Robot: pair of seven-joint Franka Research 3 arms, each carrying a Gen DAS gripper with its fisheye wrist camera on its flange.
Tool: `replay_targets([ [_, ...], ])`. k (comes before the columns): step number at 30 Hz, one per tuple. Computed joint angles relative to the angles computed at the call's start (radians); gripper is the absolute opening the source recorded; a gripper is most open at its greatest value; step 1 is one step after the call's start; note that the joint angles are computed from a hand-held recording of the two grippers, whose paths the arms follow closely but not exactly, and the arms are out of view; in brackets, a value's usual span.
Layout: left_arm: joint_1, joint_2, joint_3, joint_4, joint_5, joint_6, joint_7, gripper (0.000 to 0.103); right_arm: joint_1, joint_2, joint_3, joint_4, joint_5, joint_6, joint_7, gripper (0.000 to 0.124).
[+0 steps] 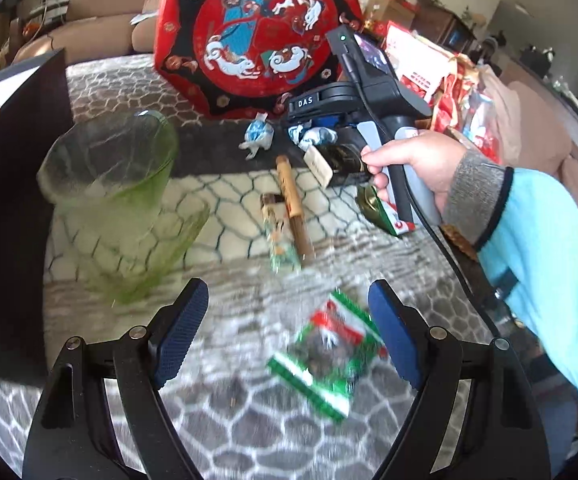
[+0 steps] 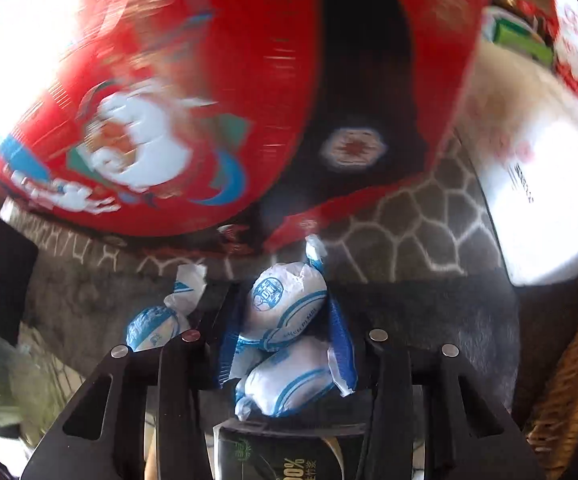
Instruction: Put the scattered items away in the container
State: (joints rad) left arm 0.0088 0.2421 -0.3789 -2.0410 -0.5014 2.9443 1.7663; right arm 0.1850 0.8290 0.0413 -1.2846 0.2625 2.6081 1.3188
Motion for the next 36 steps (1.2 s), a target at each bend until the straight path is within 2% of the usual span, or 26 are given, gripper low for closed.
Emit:
replay_targets([
  [3, 0.016, -0.051, -0.009, -0.058, -0.05, 0.007, 0.032, 0.081, -0.06, -0.089, 0.081, -0.12, 0.085, 0.028, -0.087, 0.038],
  [6, 0.013, -0.09, 0.003, -0.106, -0.125, 0.01, 0.067, 0.081, -0.141, -0.238, 0.185, -0.311, 0.231, 0.063, -0.269, 0.038],
  [9, -0.005, -0.114, 0.029, -0.138, -0.195, 0.017, 0.097, 0.081, -0.2, -0.366, 0.252, -0.455, 0.38, 0.021, -0.43, 0.038],
  [12, -0.024, -0.12, 0.051, -0.148, -0.246, 0.035, 0.123, 0.081, -0.215, -0.468, 0.279, -0.539, 0.494, -0.061, -0.521, 0.038],
  [15, -0.033, -0.126, 0.052, -0.15, -0.323, 0.064, 0.178, 0.081, -0.171, -0.502, 0.281, -0.545, 0.55, -0.084, -0.543, 0.038],
  [18, -0.042, -0.143, 0.066, -0.144, -0.356, 0.065, 0.194, 0.081, -0.077, -0.468, 0.257, -0.496, 0.507, -0.061, -0.507, 0.038],
  [21, -0.063, -0.164, 0.113, -0.142, -0.275, 0.069, 0.118, 0.081, 0.024, -0.402, 0.208, -0.431, 0.438, -0.055, -0.433, 0.038],
  [23, -0.069, -0.166, 0.154, -0.127, -0.159, 0.039, 0.013, 0.081, 0.07, -0.372, 0.178, -0.399, 0.405, -0.063, -0.401, 0.038],
  [24, -0.067, -0.163, 0.167, -0.115, -0.117, 0.019, -0.026, 0.081, 0.081, -0.362, 0.169, -0.387, 0.398, -0.073, -0.387, 0.039],
  [27, -0.049, -0.157, 0.162, -0.084, -0.142, -0.042, -0.004, 0.082, 0.084, -0.334, 0.162, -0.355, 0.401, -0.101, -0.376, 0.04],
  [28, -0.048, -0.158, 0.162, -0.085, -0.143, -0.047, 0.001, 0.082, 0.084, -0.335, 0.164, -0.359, 0.407, -0.092, -0.385, 0.035],
  [29, -0.046, -0.161, 0.157, -0.09, -0.168, -0.045, 0.023, 0.082, 0.084, -0.334, 0.165, -0.358, 0.41, -0.086, -0.395, 0.017],
  [30, -0.044, -0.166, 0.152, -0.1, -0.204, -0.038, 0.051, 0.082, 0.093, -0.332, 0.156, -0.354, 0.393, -0.089, -0.384, 0.012],
  [32, -0.045, -0.182, 0.148, -0.127, -0.286, -0.028, 0.095, 0.082, 0.093, -0.331, 0.146, -0.348, 0.38, -0.101, -0.366, 0.014],
  [34, -0.05, -0.194, 0.151, -0.143, -0.395, -0.031, 0.157, 0.083, 0.079, -0.356, 0.148, -0.375, 0.401, -0.076, -0.375, 0.015],
  [36, -0.065, -0.2, 0.162, -0.16, -0.413, -0.017, 0.155, 0.083, 0.052, -0.378, 0.154, -0.402, 0.453, -0.031, -0.398, 0.033],
])
